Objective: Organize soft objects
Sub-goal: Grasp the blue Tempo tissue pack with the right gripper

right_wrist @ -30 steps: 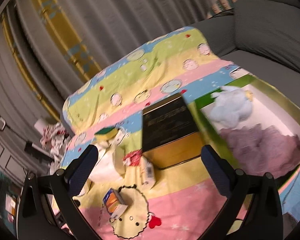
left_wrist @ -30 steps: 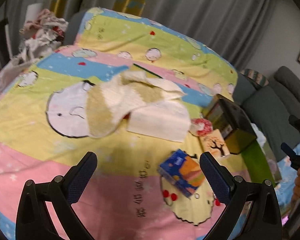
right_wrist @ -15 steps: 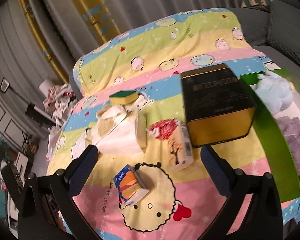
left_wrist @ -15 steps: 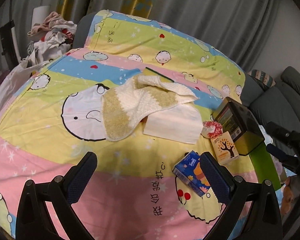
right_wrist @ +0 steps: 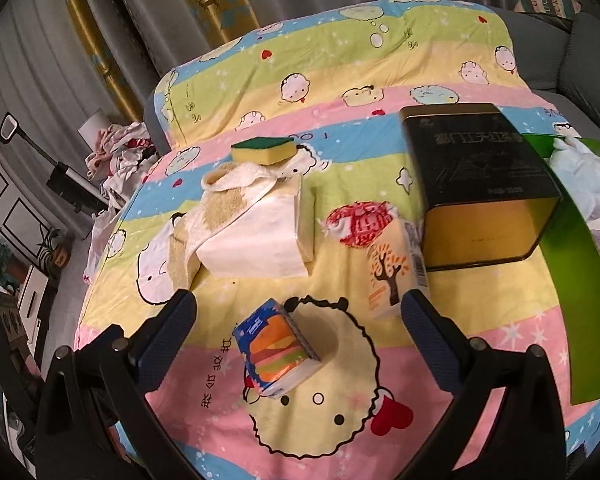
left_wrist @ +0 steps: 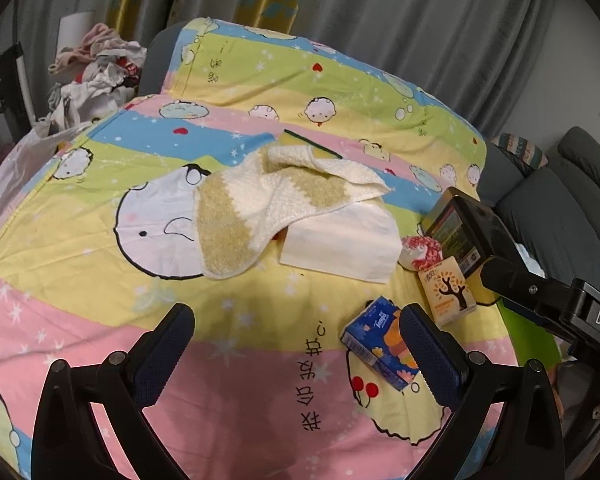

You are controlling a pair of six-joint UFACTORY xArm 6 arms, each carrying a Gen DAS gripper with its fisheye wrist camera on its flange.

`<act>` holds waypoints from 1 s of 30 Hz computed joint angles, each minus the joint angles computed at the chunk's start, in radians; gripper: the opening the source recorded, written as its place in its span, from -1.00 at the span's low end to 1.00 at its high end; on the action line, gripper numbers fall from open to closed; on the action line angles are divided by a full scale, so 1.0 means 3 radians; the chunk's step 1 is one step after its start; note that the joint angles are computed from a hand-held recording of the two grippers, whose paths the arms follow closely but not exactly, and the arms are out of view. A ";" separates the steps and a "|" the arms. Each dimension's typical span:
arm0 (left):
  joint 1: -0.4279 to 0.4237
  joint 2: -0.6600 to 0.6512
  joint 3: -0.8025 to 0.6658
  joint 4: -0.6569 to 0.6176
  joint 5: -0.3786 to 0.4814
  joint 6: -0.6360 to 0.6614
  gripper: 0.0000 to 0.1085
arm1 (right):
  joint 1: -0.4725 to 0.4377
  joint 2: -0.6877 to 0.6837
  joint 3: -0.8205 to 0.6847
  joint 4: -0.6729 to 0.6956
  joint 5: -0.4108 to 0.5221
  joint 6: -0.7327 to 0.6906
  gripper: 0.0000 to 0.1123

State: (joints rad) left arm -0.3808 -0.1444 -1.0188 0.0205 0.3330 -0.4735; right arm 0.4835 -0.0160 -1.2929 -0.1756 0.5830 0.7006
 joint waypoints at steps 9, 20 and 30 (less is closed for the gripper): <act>-0.0026 0.0086 -0.0119 -0.0310 0.0225 0.0243 0.88 | 0.0028 0.0048 -0.0058 -0.0053 0.0063 0.0036 0.80; -0.0056 0.0124 -0.0141 -0.0896 0.0259 0.0665 0.88 | 0.0007 0.0026 0.0001 -0.0058 -0.0040 0.0055 0.48; -0.0165 0.0241 -0.0182 -0.1435 0.0135 0.1277 0.88 | -0.0095 0.0056 0.0075 0.1218 -0.0114 -0.0751 0.44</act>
State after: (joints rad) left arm -0.4304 -0.0721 -1.0734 -0.4102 0.3734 -0.0904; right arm 0.4548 0.0007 -1.2705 0.1898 0.5489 0.4753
